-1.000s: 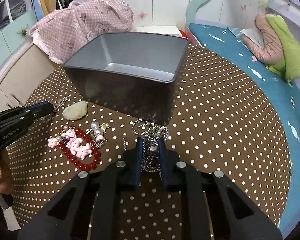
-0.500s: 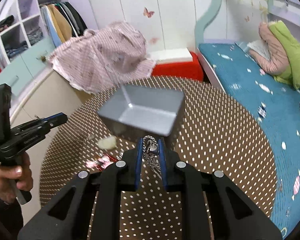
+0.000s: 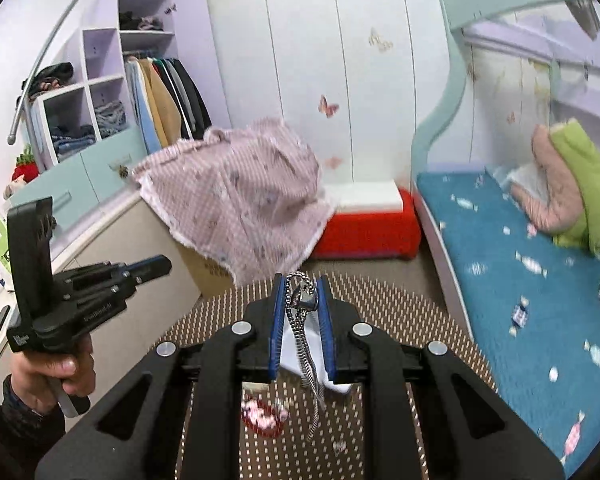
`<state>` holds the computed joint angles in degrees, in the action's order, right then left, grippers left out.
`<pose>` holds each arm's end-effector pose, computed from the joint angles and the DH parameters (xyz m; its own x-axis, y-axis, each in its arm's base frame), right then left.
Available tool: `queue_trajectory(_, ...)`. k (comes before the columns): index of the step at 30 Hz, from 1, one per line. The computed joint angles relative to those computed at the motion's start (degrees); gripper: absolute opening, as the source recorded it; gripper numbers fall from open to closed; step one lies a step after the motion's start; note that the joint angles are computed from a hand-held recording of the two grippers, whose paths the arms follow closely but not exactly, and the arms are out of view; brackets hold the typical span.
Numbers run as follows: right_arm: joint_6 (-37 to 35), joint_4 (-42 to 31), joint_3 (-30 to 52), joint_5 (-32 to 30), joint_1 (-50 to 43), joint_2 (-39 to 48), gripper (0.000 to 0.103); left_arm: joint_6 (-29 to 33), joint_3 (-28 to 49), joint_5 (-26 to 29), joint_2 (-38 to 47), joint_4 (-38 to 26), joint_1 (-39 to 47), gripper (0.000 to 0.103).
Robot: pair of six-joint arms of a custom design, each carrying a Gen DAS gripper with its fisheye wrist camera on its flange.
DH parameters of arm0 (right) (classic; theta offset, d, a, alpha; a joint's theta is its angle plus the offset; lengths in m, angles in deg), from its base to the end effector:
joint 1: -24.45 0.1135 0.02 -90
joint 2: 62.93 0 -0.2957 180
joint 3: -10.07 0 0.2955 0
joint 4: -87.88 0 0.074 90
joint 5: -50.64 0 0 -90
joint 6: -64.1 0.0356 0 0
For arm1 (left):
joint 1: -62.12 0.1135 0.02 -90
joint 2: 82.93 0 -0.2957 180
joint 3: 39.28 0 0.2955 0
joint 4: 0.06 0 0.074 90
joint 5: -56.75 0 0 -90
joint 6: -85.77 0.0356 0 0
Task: Organize jewelry
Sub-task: 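Carry both held pieces into the grey metal box and open both tools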
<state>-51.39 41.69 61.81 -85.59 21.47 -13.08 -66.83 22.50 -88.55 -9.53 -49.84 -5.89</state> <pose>0.1963 0.0155 0.2804 -0.4229 -0.2761 -0.8631 -0.7336 0.6635 0.1472 0.1283 -0.2395 0.2546 -0.4891 -0.1386 -0.8611 -0.1168 0.9888 -0.0928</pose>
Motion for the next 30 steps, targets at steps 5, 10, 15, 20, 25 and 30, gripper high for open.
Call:
queue_trajectory(5, 0.0, 0.5, -1.1, 0.0, 1.0, -0.6, 0.014, -4.7, 1.4, 0.8, 2.1, -5.0, -0.1, 0.004)
queue_trajectory(10, -0.8, -0.6, -3.8, -0.9, 0.8, -0.2, 0.014, -13.6, -5.9, 8.1, 6.1, -1.8, -0.3, 0.065)
queue_trajectory(15, -1.4, -2.1, -5.2, -1.7, 0.3, -0.2, 0.014, -12.4, -12.9, 16.5, 12.7, 10.6, 2.9, 0.065)
queue_trajectory(20, -2.9, -4.3, -5.8, -1.9, -0.9, -1.1, 0.014, -8.9, -15.9, 22.4, 20.4, 22.3, 6.0, 0.05)
queue_trajectory(25, -3.6, -4.7, -5.7, -1.8, -1.8, -0.4, 0.014, -9.3, -16.2, 21.8, 21.4, 23.9, 4.0, 0.009)
queue_trajectory(30, -3.3, -4.2, -6.0, -1.6, -1.5, -0.1, 0.014, -10.9, -16.1, 21.3, 21.3, 24.3, 0.9, 0.009)
